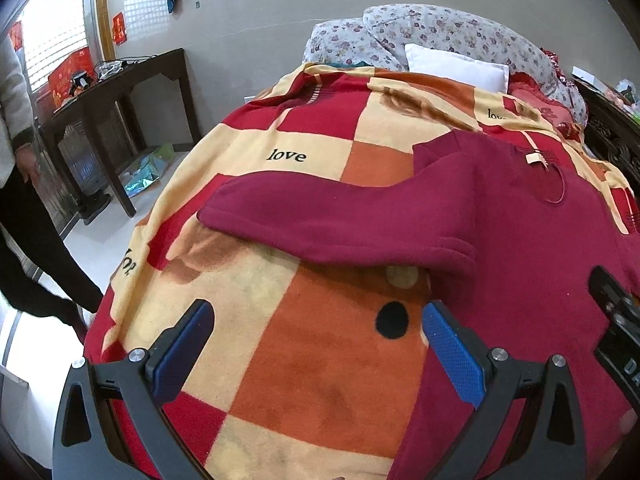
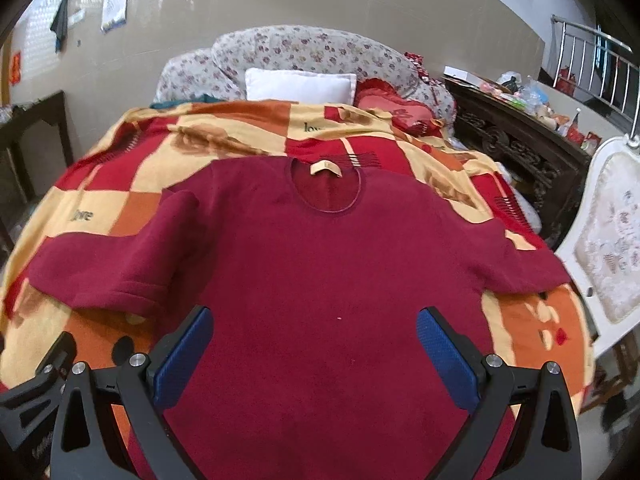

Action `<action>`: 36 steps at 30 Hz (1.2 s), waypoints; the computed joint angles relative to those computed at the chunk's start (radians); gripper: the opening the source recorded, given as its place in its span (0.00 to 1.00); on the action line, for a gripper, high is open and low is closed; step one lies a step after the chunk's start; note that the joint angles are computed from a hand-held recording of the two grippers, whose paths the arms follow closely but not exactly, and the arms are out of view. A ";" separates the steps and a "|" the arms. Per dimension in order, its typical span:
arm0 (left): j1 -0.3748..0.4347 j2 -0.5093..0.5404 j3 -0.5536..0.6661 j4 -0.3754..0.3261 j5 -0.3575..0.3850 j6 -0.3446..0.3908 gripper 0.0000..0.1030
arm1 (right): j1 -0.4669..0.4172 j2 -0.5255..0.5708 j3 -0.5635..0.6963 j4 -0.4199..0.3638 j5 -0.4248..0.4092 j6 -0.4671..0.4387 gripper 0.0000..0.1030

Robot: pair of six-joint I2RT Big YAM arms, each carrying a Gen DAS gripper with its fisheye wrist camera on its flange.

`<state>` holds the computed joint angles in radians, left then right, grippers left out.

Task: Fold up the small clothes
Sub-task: 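Move the left tool toward the cuff of the sweater sleeve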

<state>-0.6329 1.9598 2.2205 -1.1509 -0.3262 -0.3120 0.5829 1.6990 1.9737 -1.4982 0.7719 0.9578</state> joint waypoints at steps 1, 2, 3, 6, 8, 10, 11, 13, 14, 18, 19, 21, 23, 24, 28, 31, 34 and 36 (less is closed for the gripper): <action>0.000 0.003 0.004 -0.002 0.000 -0.002 1.00 | 0.001 -0.019 -0.031 0.023 0.007 -0.005 1.00; 0.002 0.000 -0.002 0.001 0.005 -0.003 1.00 | 0.002 -0.034 -0.055 0.032 0.022 -0.003 1.00; 0.003 -0.002 -0.008 0.005 0.010 0.000 1.00 | 0.002 -0.051 -0.083 0.043 0.038 -0.009 1.00; 0.011 -0.058 -0.119 0.085 0.076 0.050 1.00 | 0.001 -0.117 -0.190 0.137 0.090 -0.106 1.00; 0.018 -0.119 -0.243 0.163 0.094 0.090 1.00 | -0.005 -0.171 -0.278 0.232 0.105 -0.206 1.00; 0.032 -0.162 -0.333 0.213 0.107 0.092 1.00 | -0.025 -0.228 -0.372 0.319 0.083 -0.307 1.00; 0.046 -0.180 -0.371 0.231 0.125 0.086 1.00 | -0.033 -0.247 -0.405 0.345 0.080 -0.330 1.00; 0.070 -0.201 -0.409 0.248 0.155 0.063 1.00 | -0.060 -0.294 -0.486 0.405 0.054 -0.373 1.00; 0.088 -0.210 -0.422 0.268 0.189 0.055 1.00 | -0.070 -0.309 -0.514 0.424 0.044 -0.380 1.00; 0.153 -0.162 -0.323 0.272 0.345 0.045 1.00 | -0.133 -0.363 -0.614 0.488 -0.074 -0.328 1.00; 0.177 -0.129 -0.267 0.274 0.383 0.035 1.00 | -0.146 -0.369 -0.623 0.493 -0.098 -0.311 1.00; 0.210 -0.060 -0.158 0.214 0.472 0.016 1.00 | -0.163 -0.370 -0.627 0.486 -0.114 -0.279 1.00; 0.243 0.027 -0.028 0.141 0.570 -0.029 0.99 | -0.167 -0.377 -0.640 0.496 -0.128 -0.271 1.00; 0.256 0.065 0.028 0.107 0.591 -0.067 0.99 | -0.167 -0.382 -0.648 0.502 -0.137 -0.266 1.00; 0.288 0.132 0.097 0.099 0.774 -0.191 0.92 | -0.182 -0.387 -0.662 0.501 -0.171 -0.236 1.00; 0.293 0.168 0.135 0.119 0.803 -0.233 0.92 | -0.197 -0.390 -0.670 0.504 -0.200 -0.222 1.00; 0.302 0.188 0.155 0.156 0.820 -0.279 0.88 | -0.204 -0.393 -0.674 0.506 -0.215 -0.216 1.00; 0.307 0.213 0.189 0.173 0.813 -0.301 0.85 | -0.202 -0.392 -0.673 0.506 -0.212 -0.216 1.00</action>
<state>-0.3257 2.1726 2.4097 -0.9781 0.4865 -0.6125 0.3809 1.3069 1.3004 -0.9927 0.5601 0.7416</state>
